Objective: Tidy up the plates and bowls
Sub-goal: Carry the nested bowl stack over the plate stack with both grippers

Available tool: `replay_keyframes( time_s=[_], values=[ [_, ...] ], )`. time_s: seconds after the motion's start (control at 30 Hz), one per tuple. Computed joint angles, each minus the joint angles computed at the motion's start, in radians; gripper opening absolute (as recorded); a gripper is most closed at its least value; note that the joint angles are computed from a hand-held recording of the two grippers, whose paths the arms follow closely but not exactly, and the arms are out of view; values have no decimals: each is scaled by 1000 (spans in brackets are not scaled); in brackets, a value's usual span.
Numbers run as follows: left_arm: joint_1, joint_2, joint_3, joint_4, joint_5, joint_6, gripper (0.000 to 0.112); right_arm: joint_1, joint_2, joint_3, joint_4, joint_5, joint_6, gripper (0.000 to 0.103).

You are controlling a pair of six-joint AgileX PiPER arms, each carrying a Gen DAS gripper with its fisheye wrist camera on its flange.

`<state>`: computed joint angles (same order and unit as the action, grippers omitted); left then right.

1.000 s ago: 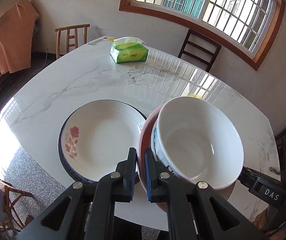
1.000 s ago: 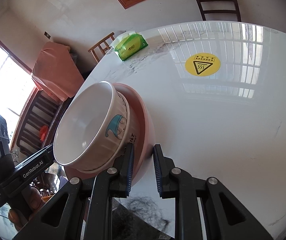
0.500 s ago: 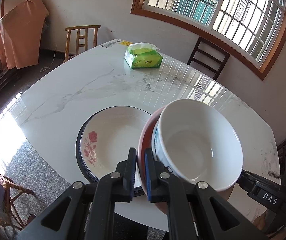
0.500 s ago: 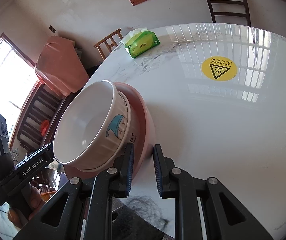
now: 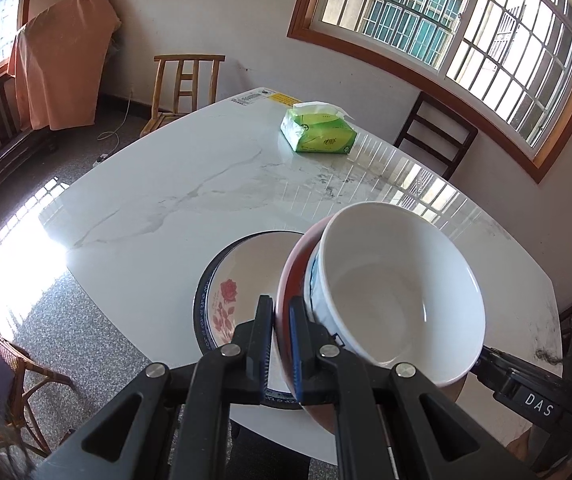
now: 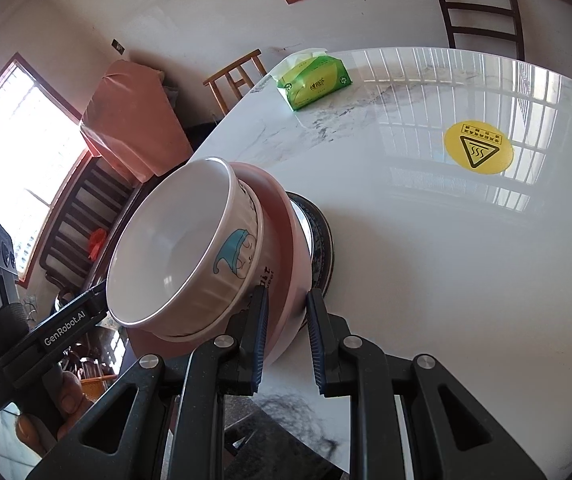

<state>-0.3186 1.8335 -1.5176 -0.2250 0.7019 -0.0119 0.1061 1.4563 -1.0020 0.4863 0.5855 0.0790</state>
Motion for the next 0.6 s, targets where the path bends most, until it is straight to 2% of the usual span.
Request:
replay_keyframes(
  time_s=[0.6],
  values=[
    [81,66,-85,-16,30,17,6,64,132,-140,9,5,1,20]
  ],
)
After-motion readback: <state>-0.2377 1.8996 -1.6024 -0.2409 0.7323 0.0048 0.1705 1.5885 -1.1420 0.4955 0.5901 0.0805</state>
